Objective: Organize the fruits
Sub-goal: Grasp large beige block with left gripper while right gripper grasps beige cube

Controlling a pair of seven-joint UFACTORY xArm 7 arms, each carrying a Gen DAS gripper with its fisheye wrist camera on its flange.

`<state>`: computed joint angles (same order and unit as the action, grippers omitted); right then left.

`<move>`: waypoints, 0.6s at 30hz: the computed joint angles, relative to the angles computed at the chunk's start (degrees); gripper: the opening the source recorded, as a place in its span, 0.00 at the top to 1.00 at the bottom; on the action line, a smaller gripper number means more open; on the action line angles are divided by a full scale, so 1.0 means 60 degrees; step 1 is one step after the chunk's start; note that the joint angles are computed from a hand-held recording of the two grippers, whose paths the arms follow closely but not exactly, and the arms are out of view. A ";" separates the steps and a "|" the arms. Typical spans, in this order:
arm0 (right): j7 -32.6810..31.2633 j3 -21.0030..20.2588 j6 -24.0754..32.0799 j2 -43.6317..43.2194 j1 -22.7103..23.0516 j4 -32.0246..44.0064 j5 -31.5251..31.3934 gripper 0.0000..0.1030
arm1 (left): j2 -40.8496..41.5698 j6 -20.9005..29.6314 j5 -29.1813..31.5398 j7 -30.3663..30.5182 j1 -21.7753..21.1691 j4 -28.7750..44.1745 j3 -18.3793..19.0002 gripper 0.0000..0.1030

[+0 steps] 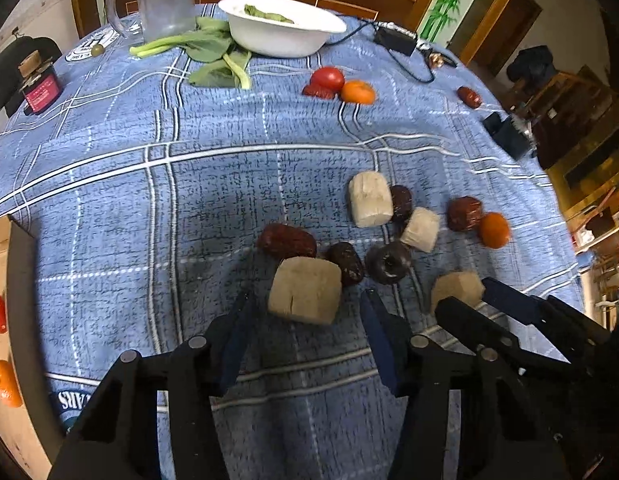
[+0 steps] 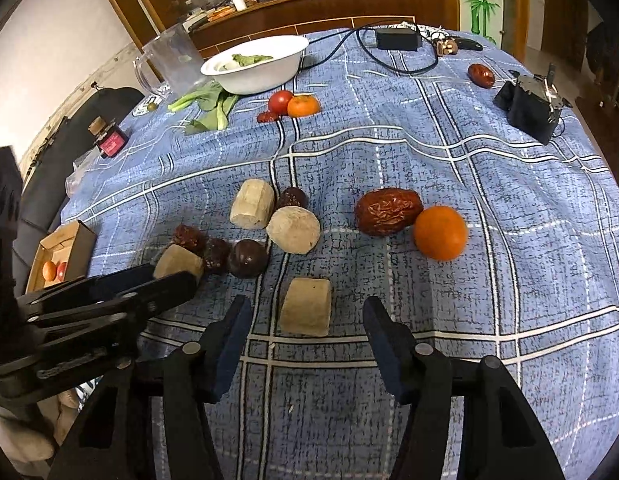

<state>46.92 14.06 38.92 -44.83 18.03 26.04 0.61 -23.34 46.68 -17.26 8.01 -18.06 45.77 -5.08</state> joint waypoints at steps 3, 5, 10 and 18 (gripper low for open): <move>-0.0033 -0.0064 -0.0077 0.0023 0.0033 -0.0093 0.0047 0.42 | 0.0039 -0.0199 0.0193 -0.0145 0.0018 -0.0086 -0.0136 0.49; -0.0052 -0.0077 -0.0101 0.0028 0.0038 -0.0121 0.0054 0.42 | 0.0062 -0.0276 0.0327 -0.0200 0.0008 -0.0098 -0.0189 0.49; -0.0019 -0.0031 -0.0097 0.0131 -0.0014 -0.0088 0.0012 0.45 | 0.0051 -0.0559 0.0593 -0.0334 -0.0034 -0.0204 -0.0279 0.49; 0.0208 0.0150 -0.0011 0.0189 -0.0157 -0.0023 -0.0243 0.48 | -0.0059 -0.0866 0.0705 -0.0334 -0.0148 -0.0421 -0.0238 0.49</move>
<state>48.17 14.96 38.85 -43.70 17.09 25.91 -0.84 -23.70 41.49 -13.03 6.01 -18.94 43.24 -6.50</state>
